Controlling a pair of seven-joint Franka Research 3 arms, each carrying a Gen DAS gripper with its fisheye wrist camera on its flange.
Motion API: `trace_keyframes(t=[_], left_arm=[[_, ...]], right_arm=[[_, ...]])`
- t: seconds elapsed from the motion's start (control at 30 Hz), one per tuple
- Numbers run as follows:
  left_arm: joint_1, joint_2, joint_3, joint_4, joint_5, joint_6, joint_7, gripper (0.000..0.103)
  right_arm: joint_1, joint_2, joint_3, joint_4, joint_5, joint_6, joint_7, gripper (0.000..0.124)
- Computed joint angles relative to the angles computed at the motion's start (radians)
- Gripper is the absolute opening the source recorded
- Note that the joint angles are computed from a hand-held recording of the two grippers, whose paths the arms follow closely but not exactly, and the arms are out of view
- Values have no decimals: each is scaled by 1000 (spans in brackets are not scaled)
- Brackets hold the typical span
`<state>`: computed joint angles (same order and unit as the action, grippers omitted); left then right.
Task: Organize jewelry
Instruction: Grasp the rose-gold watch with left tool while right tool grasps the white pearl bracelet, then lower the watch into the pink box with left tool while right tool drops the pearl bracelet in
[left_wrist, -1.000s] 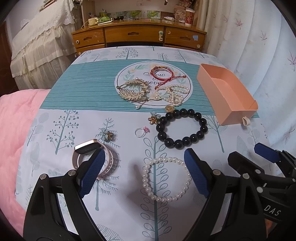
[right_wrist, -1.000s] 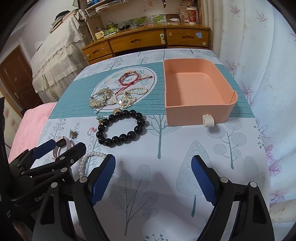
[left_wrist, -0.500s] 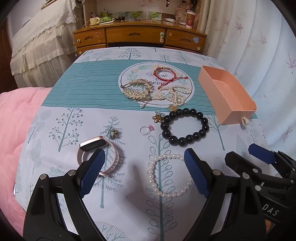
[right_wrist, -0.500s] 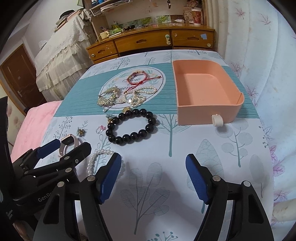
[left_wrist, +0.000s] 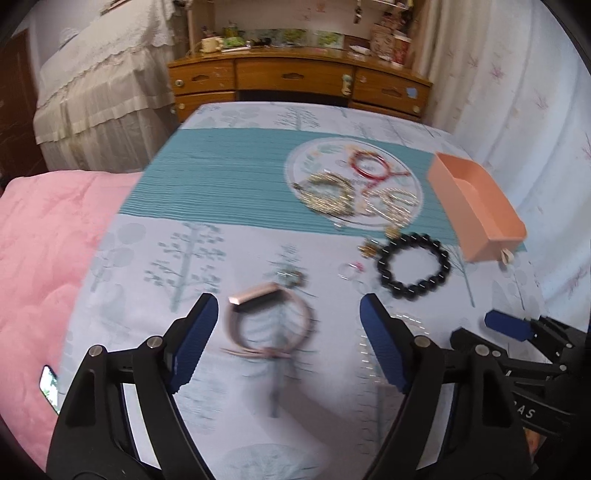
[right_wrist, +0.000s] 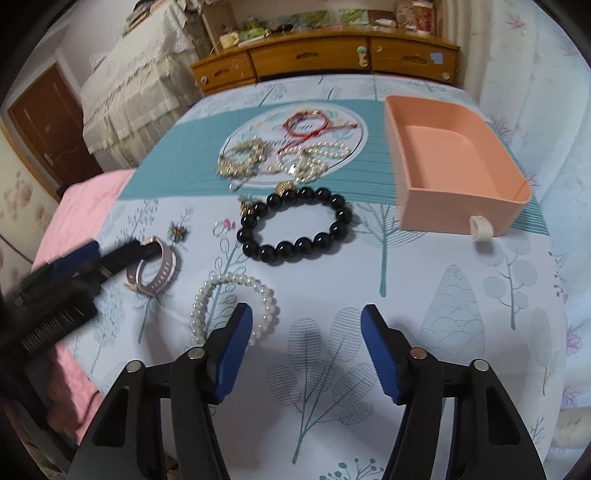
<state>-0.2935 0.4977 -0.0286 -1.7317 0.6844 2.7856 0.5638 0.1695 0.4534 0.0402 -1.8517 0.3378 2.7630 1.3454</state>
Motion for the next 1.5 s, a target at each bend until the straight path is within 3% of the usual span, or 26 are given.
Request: trace_keyframes(t=[0.2, 0.33, 0.47, 0.6, 0.67, 0.73, 0.83, 0.97, 1.03, 1.13, 1.17, 1.3, 1.5], left_arm=[[42, -39, 2, -44, 11, -42, 58, 77], [110, -34, -59, -52, -77, -66, 214, 77], [170, -4, -121, -27, -218, -98, 405, 77], [183, 49, -138, 46, -293, -141, 560, 77], [183, 76, -144, 90, -322, -172, 633, 77], [186, 112, -156, 143, -351, -206, 715, 77], [186, 169, -170, 227, -404, -274, 816, 76], [167, 237, -155, 332, -444, -366, 869, 51], [180, 251, -166, 349, -482, -368, 895, 42], [184, 269, -173, 375, -517, -378, 924, 16], [173, 270, -162, 377, -511, -379, 918, 12], [168, 267, -160, 388, -533, -389, 905, 8], [136, 202, -156, 359, -508, -299, 875, 8]], right_arm=[[27, 60, -17, 82, -55, -67, 6, 60], [52, 116, -33, 156, -110, -118, 16, 49], [79, 160, -52, 227, -177, -169, 22, 47], [115, 199, -80, 298, -264, -219, 21, 34], [104, 204, -63, 312, -268, -238, -10, 26], [107, 203, -59, 316, -283, -250, -36, 12], [107, 208, -54, 328, -285, -267, -53, 8], [54, 220, -7, 365, -192, -327, -100, 8], [44, 206, 0, 349, -161, -316, -114, 8], [35, 171, 4, 313, -123, -284, -126, 8], [32, 160, 5, 303, -112, -270, -130, 8], [20, 121, 9, 276, -75, -225, -145, 8], [-7, 54, 3, 224, -24, -102, -157, 8]])
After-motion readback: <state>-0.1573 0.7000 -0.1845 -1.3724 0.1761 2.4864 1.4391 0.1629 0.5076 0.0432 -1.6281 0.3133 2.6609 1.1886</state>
